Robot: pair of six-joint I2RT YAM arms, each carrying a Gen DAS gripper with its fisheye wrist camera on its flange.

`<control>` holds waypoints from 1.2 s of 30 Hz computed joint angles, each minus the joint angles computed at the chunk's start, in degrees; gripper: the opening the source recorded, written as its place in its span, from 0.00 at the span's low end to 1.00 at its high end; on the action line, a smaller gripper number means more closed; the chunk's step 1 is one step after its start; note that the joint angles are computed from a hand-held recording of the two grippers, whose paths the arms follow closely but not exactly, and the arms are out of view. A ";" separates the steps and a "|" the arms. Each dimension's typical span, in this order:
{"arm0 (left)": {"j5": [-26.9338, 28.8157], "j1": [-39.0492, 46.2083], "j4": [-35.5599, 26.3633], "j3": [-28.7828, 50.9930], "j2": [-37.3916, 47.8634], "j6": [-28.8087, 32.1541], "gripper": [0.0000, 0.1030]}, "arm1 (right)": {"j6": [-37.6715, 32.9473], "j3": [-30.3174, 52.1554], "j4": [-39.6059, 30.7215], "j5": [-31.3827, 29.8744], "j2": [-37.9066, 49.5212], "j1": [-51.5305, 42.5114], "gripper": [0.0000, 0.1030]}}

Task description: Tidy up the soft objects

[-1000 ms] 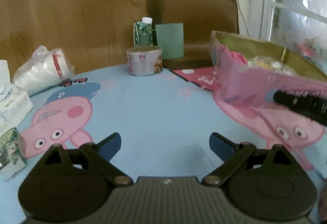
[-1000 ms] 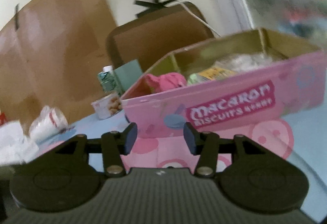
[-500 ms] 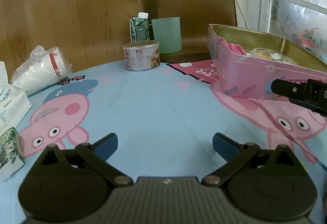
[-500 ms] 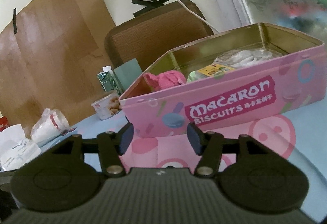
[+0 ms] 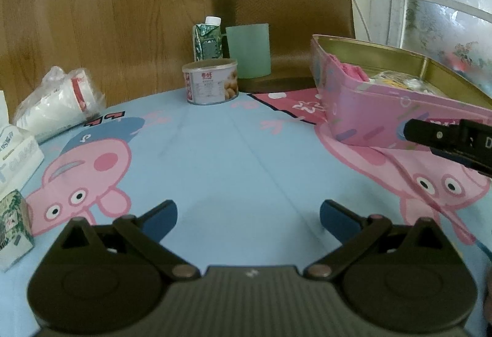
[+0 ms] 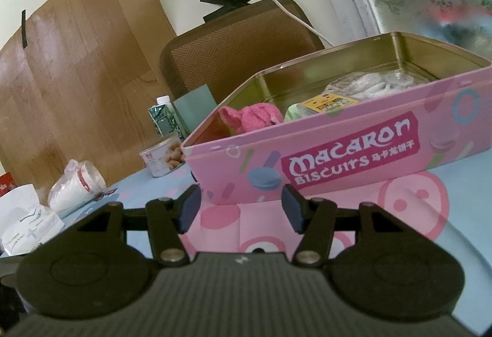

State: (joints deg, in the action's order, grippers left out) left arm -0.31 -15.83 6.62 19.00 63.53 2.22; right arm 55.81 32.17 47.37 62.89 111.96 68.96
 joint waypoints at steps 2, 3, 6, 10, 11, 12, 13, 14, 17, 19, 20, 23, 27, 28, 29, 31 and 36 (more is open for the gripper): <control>-0.15 -0.07 0.07 0.02 0.10 0.03 1.00 | -0.38 -0.35 0.63 -0.26 -0.05 -0.16 0.59; -0.28 -0.17 0.09 0.00 0.08 0.06 1.00 | -0.31 -0.30 0.60 -0.15 0.00 -0.10 0.59; -0.57 -0.35 0.25 -0.20 -0.13 0.41 1.00 | -0.56 -0.55 1.37 -0.04 0.11 -0.07 0.59; -1.17 -0.69 0.69 -0.49 -0.26 0.98 1.00 | -0.75 -0.98 2.45 0.19 0.29 0.07 0.59; -1.25 -0.71 0.77 -0.49 -0.19 1.12 1.00 | -0.75 -1.00 2.53 0.26 0.30 0.12 0.59; -1.39 -0.80 0.81 -0.49 -0.15 1.19 1.00 | -0.84 -1.10 2.86 0.34 0.37 0.17 0.59; -1.48 -0.83 0.84 -0.48 -0.11 1.25 1.00 | -0.90 -1.20 3.19 0.44 0.45 0.24 0.59; -1.61 -0.90 0.84 -0.48 -0.12 1.29 1.00 | -0.58 -0.99 2.87 0.79 0.48 0.46 0.59; -2.33 -1.42 0.96 -0.63 -0.22 1.41 1.00 | -0.41 -0.96 3.34 1.43 0.72 0.88 0.60; -2.46 -1.46 1.25 -0.67 -0.09 1.91 1.00 | -0.67 -1.24 4.32 1.67 0.90 1.03 0.60; -2.54 -1.47 1.31 -0.62 -0.01 2.14 1.00 | -0.83 -1.38 4.89 1.84 1.03 1.12 0.61; -3.10 -1.81 1.39 -0.64 0.07 2.50 1.00 | -1.31 -1.73 6.39 2.22 1.28 1.31 0.61; -3.72 -2.12 1.45 -0.63 0.21 2.80 1.00 | -1.95 -2.29 8.57 2.30 1.62 1.41 0.61; -3.99 -2.29 1.47 -0.64 0.22 2.88 1.00 | -2.18 -2.47 9.22 2.34 1.74 1.46 0.61; -4.11 -2.34 1.58 -0.63 0.32 3.11 1.00 | -2.23 -2.46 9.47 2.50 1.83 1.59 0.61; -4.75 -2.77 1.78 -0.68 0.45 3.39 1.00 | -2.52 -2.59 10.41 2.65 2.10 1.73 0.61; -5.86 -3.37 2.02 -0.60 0.78 3.97 1.00 | -3.20 -2.84 12.49 2.92 2.64 2.04 0.61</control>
State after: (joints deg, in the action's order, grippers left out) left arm -6.17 -19.21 8.64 18.40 64.32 6.19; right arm 52.60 29.33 59.86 65.80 114.59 71.00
